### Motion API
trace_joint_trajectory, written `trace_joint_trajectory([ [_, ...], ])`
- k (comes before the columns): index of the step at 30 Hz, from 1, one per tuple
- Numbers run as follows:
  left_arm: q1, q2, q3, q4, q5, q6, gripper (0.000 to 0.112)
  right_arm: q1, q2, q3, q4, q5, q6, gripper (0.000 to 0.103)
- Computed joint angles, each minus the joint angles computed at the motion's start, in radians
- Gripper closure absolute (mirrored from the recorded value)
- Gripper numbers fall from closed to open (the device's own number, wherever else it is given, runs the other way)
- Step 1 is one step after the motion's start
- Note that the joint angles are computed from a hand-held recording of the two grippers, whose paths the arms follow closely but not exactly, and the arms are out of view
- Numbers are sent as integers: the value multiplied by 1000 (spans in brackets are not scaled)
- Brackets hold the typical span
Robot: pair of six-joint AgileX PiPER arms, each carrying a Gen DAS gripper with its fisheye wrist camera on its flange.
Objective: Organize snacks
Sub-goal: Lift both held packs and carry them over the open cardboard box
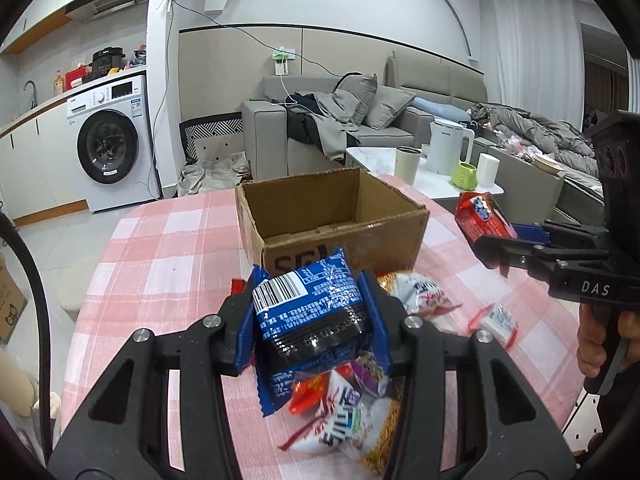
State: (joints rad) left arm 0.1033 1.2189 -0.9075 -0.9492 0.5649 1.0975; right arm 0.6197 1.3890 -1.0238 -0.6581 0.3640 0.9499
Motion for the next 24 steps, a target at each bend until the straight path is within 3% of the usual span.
trace_joint_trajectory([
  [11,-86,108,-111,109,-94,-133,69,-64,77,-96,168,-33,-184,58],
  [24,-128,271,-254,144,-126,-212,69,-121,189,-205,361,-71,-369,58],
])
